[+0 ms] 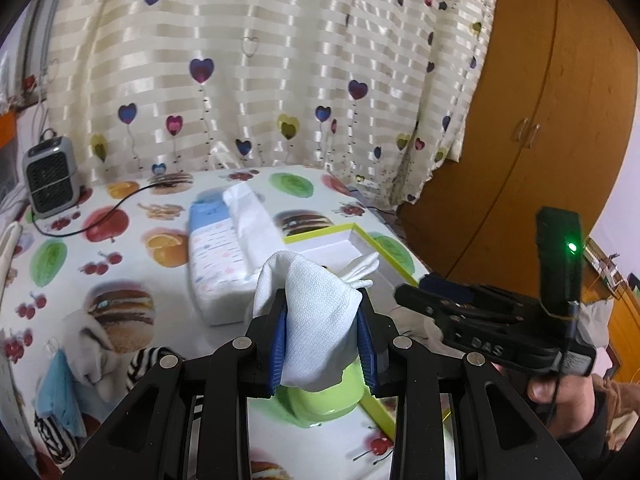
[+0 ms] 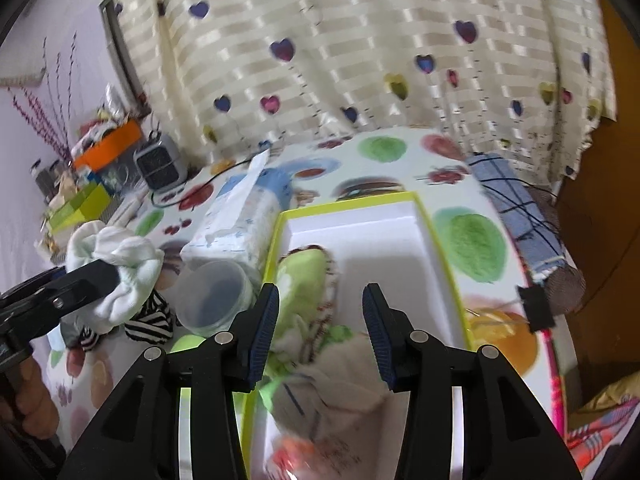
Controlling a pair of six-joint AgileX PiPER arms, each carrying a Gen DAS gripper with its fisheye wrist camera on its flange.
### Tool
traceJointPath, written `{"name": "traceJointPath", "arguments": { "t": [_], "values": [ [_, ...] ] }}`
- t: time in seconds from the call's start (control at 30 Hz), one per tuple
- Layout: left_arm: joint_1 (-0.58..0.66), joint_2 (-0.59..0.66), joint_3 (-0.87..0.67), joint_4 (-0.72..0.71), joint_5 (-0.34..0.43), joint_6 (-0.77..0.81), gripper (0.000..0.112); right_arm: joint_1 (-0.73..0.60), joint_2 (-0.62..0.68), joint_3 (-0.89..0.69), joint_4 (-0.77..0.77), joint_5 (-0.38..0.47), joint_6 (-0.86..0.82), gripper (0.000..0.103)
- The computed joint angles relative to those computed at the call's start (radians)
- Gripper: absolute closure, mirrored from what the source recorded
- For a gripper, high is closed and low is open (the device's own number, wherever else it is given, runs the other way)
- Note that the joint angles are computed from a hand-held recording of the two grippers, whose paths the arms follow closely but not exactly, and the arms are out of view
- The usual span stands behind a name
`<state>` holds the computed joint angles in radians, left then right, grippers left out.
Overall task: Organize soft objects
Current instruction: 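Lower the towel and cloth into the box and open both grippers, then withdraw both grippers from the box back over the table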
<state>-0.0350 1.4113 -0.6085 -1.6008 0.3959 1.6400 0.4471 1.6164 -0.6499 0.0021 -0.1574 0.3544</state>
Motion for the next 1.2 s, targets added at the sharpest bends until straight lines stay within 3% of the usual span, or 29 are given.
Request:
{"name": "traceJointPath", "arguments": {
  "t": [0.27,0.73,1.03,1.2],
  "values": [
    [-0.150,0.120,-0.113,0.044,-0.084,-0.082,0.083,-0.044,-0.110,0.155,0.071,-0.056,-0.011,0.058],
    [-0.273,0.364,-0.343,0.254,-0.097,-0.339,0.081,-0.098,-0.146,0.228,-0.025,-0.093,0.070,0.058],
    [-0.281,0.379,-0.372,0.202,-0.084,-0.275,0.068,-0.119,-0.144,0.236,-0.068,-0.103,0.100,0.058],
    [-0.277,0.360,-0.362,0.237,-0.080,-0.317,0.068,-0.111,-0.151,0.237,-0.047,-0.100,0.083,0.058]
  ]
}}
